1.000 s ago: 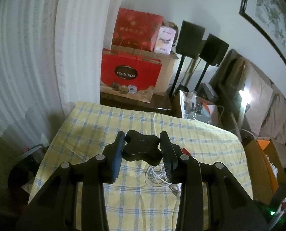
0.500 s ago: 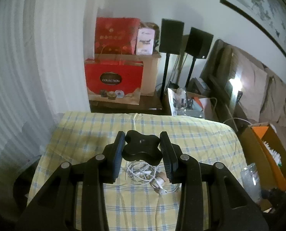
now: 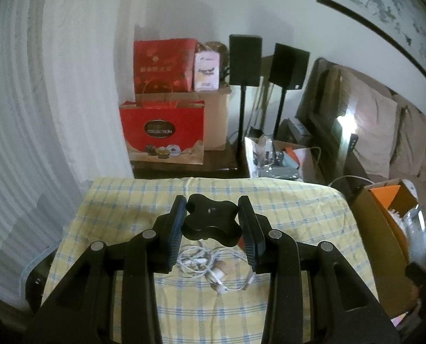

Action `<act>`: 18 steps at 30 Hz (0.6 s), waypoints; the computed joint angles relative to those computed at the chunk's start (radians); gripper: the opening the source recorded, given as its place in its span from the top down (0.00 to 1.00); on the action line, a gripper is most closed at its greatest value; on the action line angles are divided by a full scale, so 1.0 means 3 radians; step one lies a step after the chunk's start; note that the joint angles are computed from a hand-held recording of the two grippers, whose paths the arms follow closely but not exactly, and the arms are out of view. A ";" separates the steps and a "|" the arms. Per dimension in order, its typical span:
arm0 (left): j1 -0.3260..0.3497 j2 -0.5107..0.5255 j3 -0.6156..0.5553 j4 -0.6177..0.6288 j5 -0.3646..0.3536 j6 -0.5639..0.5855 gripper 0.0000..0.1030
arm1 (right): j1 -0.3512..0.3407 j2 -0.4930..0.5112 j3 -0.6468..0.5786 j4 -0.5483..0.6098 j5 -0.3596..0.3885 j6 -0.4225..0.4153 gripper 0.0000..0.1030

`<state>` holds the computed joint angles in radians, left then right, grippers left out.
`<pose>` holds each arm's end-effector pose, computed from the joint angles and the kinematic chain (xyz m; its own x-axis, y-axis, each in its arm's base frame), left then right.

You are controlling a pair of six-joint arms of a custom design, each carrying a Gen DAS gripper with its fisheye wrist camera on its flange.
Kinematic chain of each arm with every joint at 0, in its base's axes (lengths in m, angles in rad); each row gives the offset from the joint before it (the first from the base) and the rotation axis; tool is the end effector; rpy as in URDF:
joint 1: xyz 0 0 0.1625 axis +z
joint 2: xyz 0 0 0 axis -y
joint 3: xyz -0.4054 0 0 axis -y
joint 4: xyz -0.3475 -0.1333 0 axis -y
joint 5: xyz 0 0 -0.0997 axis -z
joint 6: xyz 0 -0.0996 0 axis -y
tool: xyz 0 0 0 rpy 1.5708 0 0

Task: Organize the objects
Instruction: 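Lift the bottle with the right gripper while the left gripper raises the black knob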

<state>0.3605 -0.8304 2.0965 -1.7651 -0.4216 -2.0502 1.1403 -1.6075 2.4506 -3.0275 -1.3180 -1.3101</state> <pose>-0.2855 -0.3472 0.0232 -0.6765 -0.4567 -0.5777 0.3305 0.5126 -0.7924 -0.0037 -0.3871 0.2867 -0.5719 -0.6475 0.5037 -0.8203 0.4555 -0.3460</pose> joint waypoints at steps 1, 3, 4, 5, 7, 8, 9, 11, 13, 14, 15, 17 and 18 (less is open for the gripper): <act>0.0005 -0.0013 0.0058 -0.0280 0.0002 0.0194 0.67 | -0.0009 -0.0038 -0.0035 0.0054 0.0026 0.0038 0.54; -0.0005 -0.0022 0.0129 -0.0709 -0.0010 0.0467 0.67 | -0.0009 -0.0084 -0.0091 0.0150 0.0046 0.0090 0.54; -0.0013 -0.0012 0.0115 -0.0759 -0.0003 0.0510 0.67 | -0.0013 -0.0110 -0.0128 0.0235 0.0050 0.0132 0.54; -0.0031 0.0001 0.0093 -0.0771 0.0007 0.0541 0.67 | -0.0018 -0.0132 -0.0150 0.0298 0.0056 0.0150 0.54; -0.0063 0.0021 0.0032 -0.0686 0.0038 0.0529 0.67 | -0.0019 -0.0166 -0.0177 0.0383 0.0082 0.0163 0.54; -0.0082 0.0037 -0.0013 -0.0590 0.0053 0.0483 0.67 | -0.0032 -0.0201 -0.0183 0.0427 0.0105 0.0148 0.54; -0.0103 0.0045 -0.0040 -0.0506 0.0056 0.0425 0.67 | -0.0033 -0.0231 -0.0188 0.0469 0.0127 0.0139 0.54; -0.0112 0.0073 -0.0124 -0.0323 0.0059 0.0326 0.67 | -0.0053 -0.0279 -0.0178 0.0492 0.0161 0.0116 0.54; -0.0115 0.0128 -0.0218 -0.0137 0.0062 0.0221 0.67 | -0.0069 -0.0317 -0.0164 0.0472 0.0193 0.0094 0.54; -0.0114 0.0155 -0.0249 -0.0117 0.0070 0.0228 0.67 | -0.0076 -0.0331 -0.0168 0.0469 0.0207 0.0095 0.54; -0.0108 0.0172 -0.0256 -0.0148 0.0074 0.0258 0.67 | -0.0082 -0.0342 -0.0177 0.0473 0.0223 0.0103 0.54; -0.0096 0.0204 -0.0257 -0.0279 0.0074 0.0370 0.67 | -0.0088 -0.0350 -0.0189 0.0481 0.0236 0.0110 0.54; -0.0090 0.0219 -0.0260 -0.0323 0.0075 0.0406 0.67 | -0.0099 -0.0356 -0.0211 0.0460 0.0254 0.0134 0.54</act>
<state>0.3335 -0.7647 2.0185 -1.8620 -0.3992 -1.9283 1.1106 -1.7143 2.3872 -2.8895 -1.2417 -1.2697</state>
